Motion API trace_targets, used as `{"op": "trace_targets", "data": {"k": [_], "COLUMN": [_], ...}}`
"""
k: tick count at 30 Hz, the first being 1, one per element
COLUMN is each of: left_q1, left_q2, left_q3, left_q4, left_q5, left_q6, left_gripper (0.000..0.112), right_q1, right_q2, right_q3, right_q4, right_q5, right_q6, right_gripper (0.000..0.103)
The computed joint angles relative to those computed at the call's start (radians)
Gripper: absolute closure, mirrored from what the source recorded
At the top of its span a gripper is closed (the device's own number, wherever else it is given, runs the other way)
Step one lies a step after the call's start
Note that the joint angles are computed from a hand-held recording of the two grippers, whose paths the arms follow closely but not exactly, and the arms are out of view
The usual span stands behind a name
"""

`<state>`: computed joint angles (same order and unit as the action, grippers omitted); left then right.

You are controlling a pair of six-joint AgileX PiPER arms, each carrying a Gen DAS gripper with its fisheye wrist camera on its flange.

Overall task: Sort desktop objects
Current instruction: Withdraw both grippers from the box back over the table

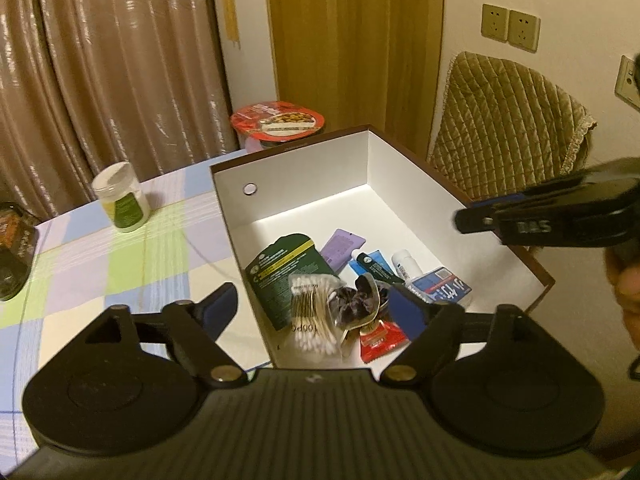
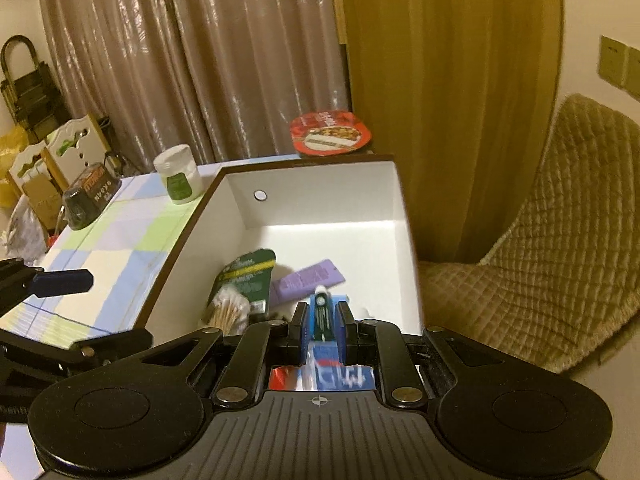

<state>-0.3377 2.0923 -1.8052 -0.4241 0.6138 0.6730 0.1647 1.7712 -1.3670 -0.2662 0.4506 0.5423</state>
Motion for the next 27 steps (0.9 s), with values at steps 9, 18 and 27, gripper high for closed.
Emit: {"op": "trace_targets", "data": {"k": [9, 18, 27], "left_q1": [0.01, 0.008, 0.001], "left_q2": [-0.13, -0.219, -0.282], "left_q3": [0.206, 0.336, 0.432], "left_q4": [-0.026, -0.075, -0.005], "left_q5": [-0.073, -0.115, -0.118], "left_q6": [-0.01, 0.022, -0.146], "left_gripper": [0.026, 0.014, 0.01], "right_q1": [0.065, 0.112, 0.134], "right_q2": [-0.171, -0.229, -0.239], "right_q3": [0.205, 0.263, 0.247], "right_q4": [-0.37, -0.402, -0.154], "right_q5": [-0.056, -0.027, 0.087], "right_q6": [0.393, 0.448, 0.213], "right_gripper": [0.004, 0.004, 0.004]}}
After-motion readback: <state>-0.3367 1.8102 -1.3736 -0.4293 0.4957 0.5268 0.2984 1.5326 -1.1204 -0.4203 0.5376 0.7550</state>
